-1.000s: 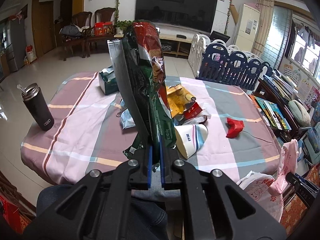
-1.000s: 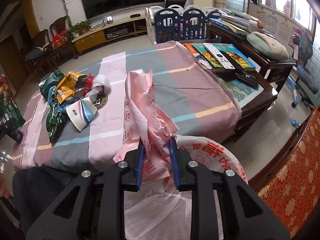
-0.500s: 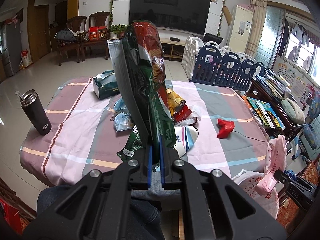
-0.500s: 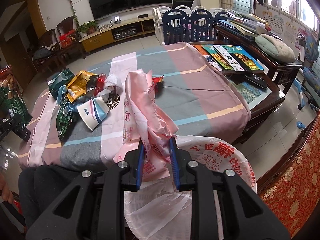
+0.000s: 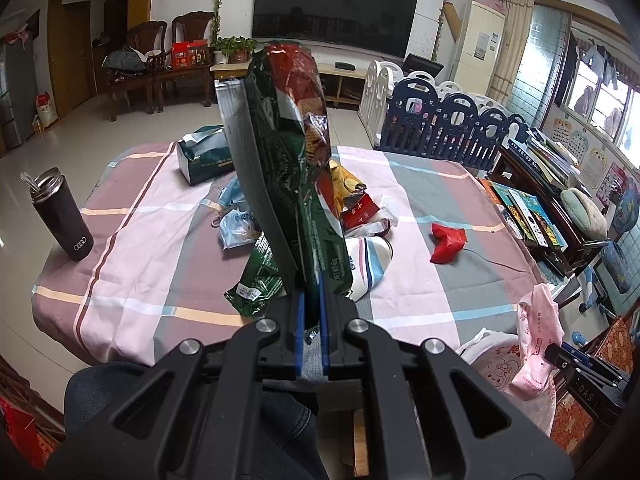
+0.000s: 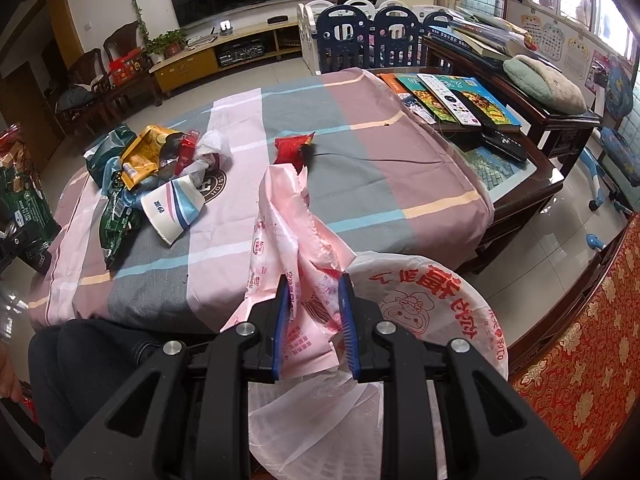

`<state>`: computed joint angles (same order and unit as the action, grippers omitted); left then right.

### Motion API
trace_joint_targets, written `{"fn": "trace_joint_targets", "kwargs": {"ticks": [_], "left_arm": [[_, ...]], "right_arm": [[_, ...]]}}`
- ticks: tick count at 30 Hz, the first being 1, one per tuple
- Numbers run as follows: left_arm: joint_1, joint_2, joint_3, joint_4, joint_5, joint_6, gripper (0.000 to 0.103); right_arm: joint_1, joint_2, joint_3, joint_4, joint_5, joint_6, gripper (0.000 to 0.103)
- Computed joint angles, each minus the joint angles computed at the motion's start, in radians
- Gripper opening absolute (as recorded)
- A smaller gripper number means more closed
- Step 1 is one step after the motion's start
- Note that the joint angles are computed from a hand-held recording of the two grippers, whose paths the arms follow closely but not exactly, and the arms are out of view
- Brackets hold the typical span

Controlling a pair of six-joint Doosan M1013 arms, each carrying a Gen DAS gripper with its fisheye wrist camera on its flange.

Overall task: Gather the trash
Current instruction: 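Open the right tool over the white bin while the left holds the snack bag, then move the left tool over the bin and release the small green snack bag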

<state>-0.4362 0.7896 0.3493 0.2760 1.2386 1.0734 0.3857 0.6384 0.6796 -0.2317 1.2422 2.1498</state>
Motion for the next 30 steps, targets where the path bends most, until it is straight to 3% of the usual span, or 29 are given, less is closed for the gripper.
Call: {"fn": "trace_joint_targets", "kwargs": {"ticks": [10, 17, 19, 20, 21, 26, 30], "left_arm": [[0.004, 0.004, 0.002, -0.019, 0.012, 0.003, 0.007], [0.006, -0.012, 0.034, -0.038, -0.019, -0.011, 0.007], [0.011, -0.017, 0.047, -0.067, -0.034, -0.009, 0.007], [0.013, -0.018, 0.051, -0.086, -0.038, -0.006, 0.007], [0.016, -0.016, 0.048, -0.114, -0.037, 0.003, 0.007], [0.038, 0.019, 0.006, -0.344, -0.012, 0.119, 0.007], [0.045, 0.105, -0.120, -0.586, 0.105, 0.256, 0.007]], "right_arm": [[0.000, 0.010, -0.007, 0.036, 0.007, -0.022, 0.025], [-0.011, -0.037, 0.091, 0.049, 0.063, -0.058, 0.025], [-0.014, -0.024, 0.089, 0.077, 0.136, -0.096, 0.041], [-0.015, -0.017, 0.088, 0.081, 0.171, -0.096, 0.060], [-0.016, -0.017, 0.095, 0.076, 0.181, -0.078, 0.072], [-0.048, -0.054, 0.143, 0.116, 0.109, 0.063, 0.079], [-0.057, -0.085, 0.167, 0.026, 0.076, 0.169, 0.080]]}}
